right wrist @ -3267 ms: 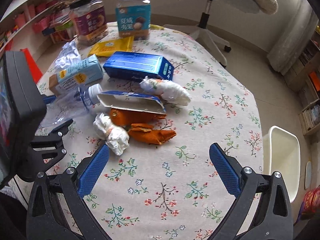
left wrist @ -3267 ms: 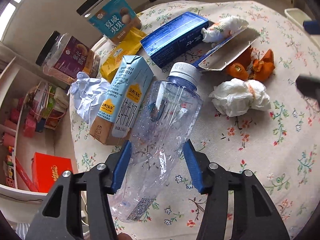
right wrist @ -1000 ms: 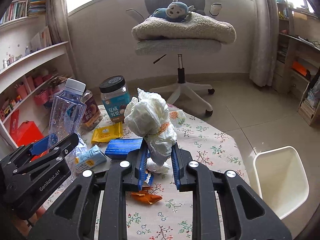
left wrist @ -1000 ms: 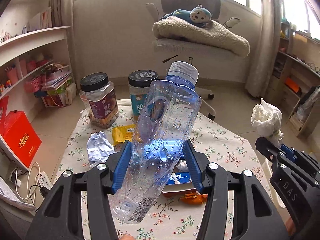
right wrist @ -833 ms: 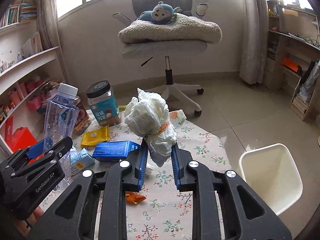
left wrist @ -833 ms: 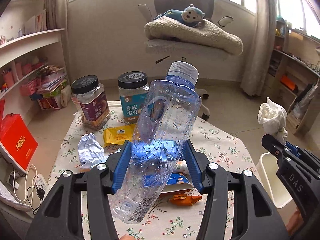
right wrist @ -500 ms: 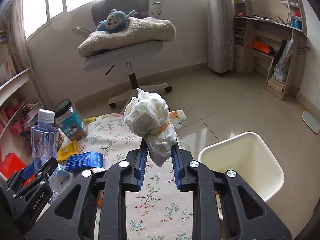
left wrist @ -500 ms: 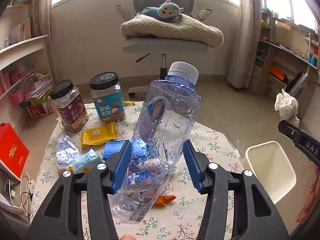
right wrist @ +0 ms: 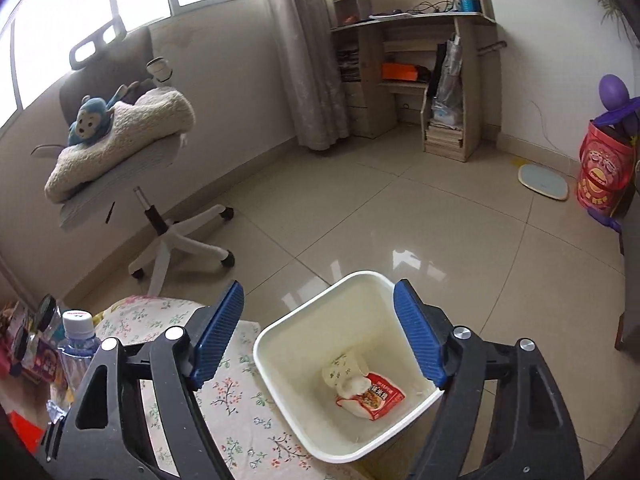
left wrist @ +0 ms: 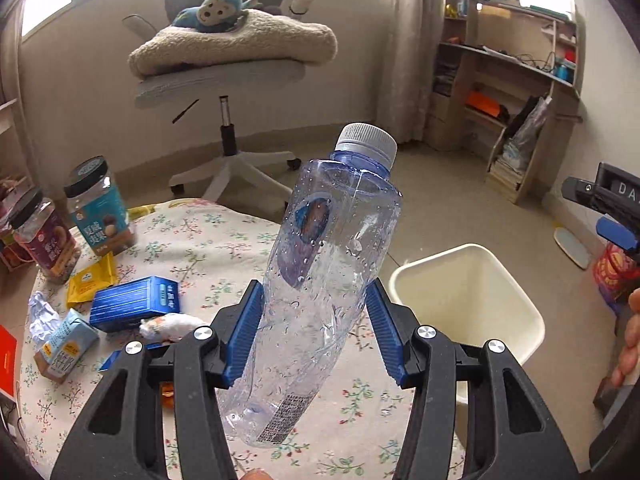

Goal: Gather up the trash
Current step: 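Carry the tissue to the white bin and open the right tool while the left tool carries the bottle, then lower the water bottle into the white bin and open the left tool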

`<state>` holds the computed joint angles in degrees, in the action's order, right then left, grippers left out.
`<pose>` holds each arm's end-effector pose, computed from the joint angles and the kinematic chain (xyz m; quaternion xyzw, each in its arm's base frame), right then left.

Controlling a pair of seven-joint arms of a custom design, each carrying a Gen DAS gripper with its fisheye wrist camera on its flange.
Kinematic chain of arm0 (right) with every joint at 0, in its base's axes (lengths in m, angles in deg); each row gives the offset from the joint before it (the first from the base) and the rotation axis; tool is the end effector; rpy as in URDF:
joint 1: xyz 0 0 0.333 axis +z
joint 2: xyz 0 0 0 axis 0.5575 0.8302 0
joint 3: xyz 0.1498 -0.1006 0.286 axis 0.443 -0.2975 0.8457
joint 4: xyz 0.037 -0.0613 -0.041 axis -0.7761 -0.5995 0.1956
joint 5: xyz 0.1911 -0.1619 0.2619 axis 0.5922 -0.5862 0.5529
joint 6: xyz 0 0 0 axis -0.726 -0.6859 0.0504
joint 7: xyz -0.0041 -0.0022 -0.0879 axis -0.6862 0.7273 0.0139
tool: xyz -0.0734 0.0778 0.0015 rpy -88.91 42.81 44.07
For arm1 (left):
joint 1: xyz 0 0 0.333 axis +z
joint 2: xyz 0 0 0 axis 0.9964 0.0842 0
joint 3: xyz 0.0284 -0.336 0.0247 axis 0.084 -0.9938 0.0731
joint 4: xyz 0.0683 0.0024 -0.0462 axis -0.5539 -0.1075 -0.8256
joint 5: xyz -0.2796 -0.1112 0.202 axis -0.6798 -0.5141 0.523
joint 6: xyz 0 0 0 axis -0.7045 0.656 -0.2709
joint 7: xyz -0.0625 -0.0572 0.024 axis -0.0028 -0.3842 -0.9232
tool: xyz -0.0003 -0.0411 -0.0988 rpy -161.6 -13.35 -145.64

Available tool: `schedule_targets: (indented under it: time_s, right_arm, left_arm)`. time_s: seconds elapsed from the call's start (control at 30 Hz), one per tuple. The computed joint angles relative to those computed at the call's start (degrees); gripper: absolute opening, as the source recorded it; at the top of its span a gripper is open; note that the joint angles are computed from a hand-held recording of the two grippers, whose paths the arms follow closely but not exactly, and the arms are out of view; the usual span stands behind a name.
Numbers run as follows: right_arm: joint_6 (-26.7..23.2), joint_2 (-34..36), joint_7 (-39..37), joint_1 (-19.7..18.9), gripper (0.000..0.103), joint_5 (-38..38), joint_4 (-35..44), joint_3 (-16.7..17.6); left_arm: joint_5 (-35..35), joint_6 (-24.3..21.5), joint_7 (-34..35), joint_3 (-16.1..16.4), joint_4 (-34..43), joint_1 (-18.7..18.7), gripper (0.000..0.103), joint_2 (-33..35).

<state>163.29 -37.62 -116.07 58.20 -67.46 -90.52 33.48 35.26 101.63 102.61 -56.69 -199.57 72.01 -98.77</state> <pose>0.4406 0.2994 0.5694 -0.4019 0.7992 -0.3270 0.3046 0.4665 -0.0865 0.5318 -0.5596 0.7155 -0.3392 0.2447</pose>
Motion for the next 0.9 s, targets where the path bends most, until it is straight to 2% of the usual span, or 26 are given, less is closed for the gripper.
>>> schedule_targets:
  time_s: [0.07, 0.23, 0.4, 0.53, 0.63, 0.77, 0.9]
  right_arm:
    - [-0.8, -1.7, 1.0, -0.4, 0.077, -0.2, -1.7, -0.2]
    - [-2.4, -4.3, 3.0, -1.8, 0.079, -0.4, -4.0, 0.5]
    - [-5.0, -7.2, 6.6, -3.2, 0.085, -1.7, -6.3, 1.7]
    - [-6.1, -8.9, 8.1, -4.3, 0.085, -1.3, -7.6, 2.2]
    - [-7.0, -9.2, 8.2, -4.8, 0.085, -1.2, -7.7, 2.7]
    - [-10.2, -8.2, 7.5, -4.4, 0.091, -2.6, -6.3, 4.2]
    - [-13.6, -5.6, 5.8, -2.6, 0.096, -3.7, -3.3, 4.9]
  left_arm:
    - [-2.0, -1.1, 1.9, 0.6, 1.0, -2.7, 0.053, 0.7]
    - [-4.9, -4.5, 2.6, -1.9, 4.1, -4.1, 0.053, 3.5]
    - [-8.5, -8.7, 3.2, -5.3, 8.6, -3.4, 0.053, 6.7]
    - [-12.5, -13.5, 5.8, -7.3, 12.7, -2.9, 0.054, 9.2]
    - [-12.2, -17.5, 5.0, -8.7, 15.3, -1.5, 0.072, 10.6]
    - [-9.4, -15.7, 4.4, -9.7, 14.6, -0.2, 0.074, 9.7]
    - [-2.2, -11.6, -0.1, -9.5, 12.2, 1.5, 0.075, 7.9]
